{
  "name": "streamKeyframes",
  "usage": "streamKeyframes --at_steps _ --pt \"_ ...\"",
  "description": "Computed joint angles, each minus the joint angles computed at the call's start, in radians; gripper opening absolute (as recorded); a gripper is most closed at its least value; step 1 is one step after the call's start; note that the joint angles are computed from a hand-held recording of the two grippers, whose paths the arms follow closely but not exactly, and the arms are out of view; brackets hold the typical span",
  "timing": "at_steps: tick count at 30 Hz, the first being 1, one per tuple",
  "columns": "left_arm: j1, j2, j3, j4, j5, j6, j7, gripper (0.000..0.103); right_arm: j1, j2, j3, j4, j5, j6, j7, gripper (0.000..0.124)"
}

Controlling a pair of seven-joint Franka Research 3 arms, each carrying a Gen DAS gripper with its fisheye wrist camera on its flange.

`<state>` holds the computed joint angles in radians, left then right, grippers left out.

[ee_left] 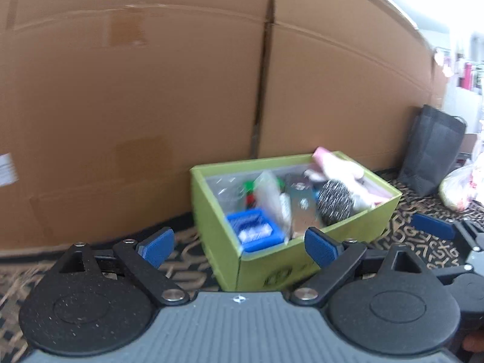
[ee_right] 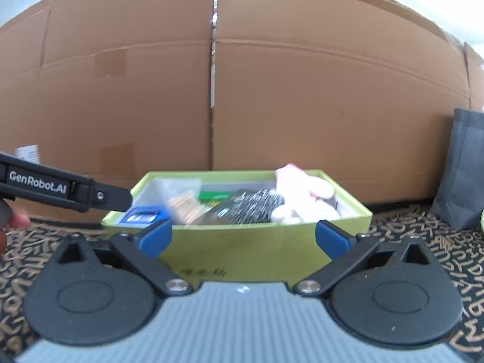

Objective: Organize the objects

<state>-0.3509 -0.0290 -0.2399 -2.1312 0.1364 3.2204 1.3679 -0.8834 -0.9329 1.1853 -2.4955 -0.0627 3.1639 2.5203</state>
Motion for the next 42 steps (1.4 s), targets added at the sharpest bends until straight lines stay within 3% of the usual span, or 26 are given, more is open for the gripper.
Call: streamKeyframes --at_steps 2,3,8,12,14,18,23,31,42 --pt "0.147 -0.065 -0.106 -0.028 0.281 -0.064 -0.300 0.099 0.100 0.022 -0.071 -0.028 -0.013 -0.064 -0.036 0.103" --pt "0.171 -0.096 -0.127 -0.051 0.327 -0.086 -0.363 0.099 0.141 0.033 -0.104 -0.028 -0.022 -0.105 -0.049 0.103" --pt "0.122 -0.219 -0.097 -0.179 0.324 -0.126 -0.451 0.099 0.371 0.031 -0.263 -0.074 -0.053 -0.272 -0.063 0.103" --pt "0.130 -0.286 -0.125 -0.242 0.349 -0.170 -0.503 0.099 0.479 -0.004 -0.315 -0.081 -0.082 -0.421 -0.044 0.103" --pt "0.108 -0.297 -0.113 -0.258 0.347 -0.188 -0.496 0.099 0.509 -0.007 -0.325 -0.089 -0.097 -0.454 -0.024 0.103" --pt "0.108 -0.309 -0.120 -0.266 0.357 -0.218 -0.519 0.099 0.551 0.003 -0.347 -0.101 -0.121 -0.498 0.029 0.103" --pt "0.128 -0.318 -0.140 -0.261 0.396 -0.246 -0.559 0.099 0.542 0.035 -0.337 -0.082 -0.198 -0.564 0.071 0.103" --pt "0.132 -0.273 -0.160 -0.211 0.470 -0.294 -0.614 0.099 0.567 0.103 -0.379 -0.087 -0.298 -0.547 0.136 0.103" --pt "0.094 -0.209 -0.137 -0.152 0.534 -0.343 -0.651 0.099 0.611 0.185 -0.449 -0.079 -0.443 -0.542 0.223 0.103"
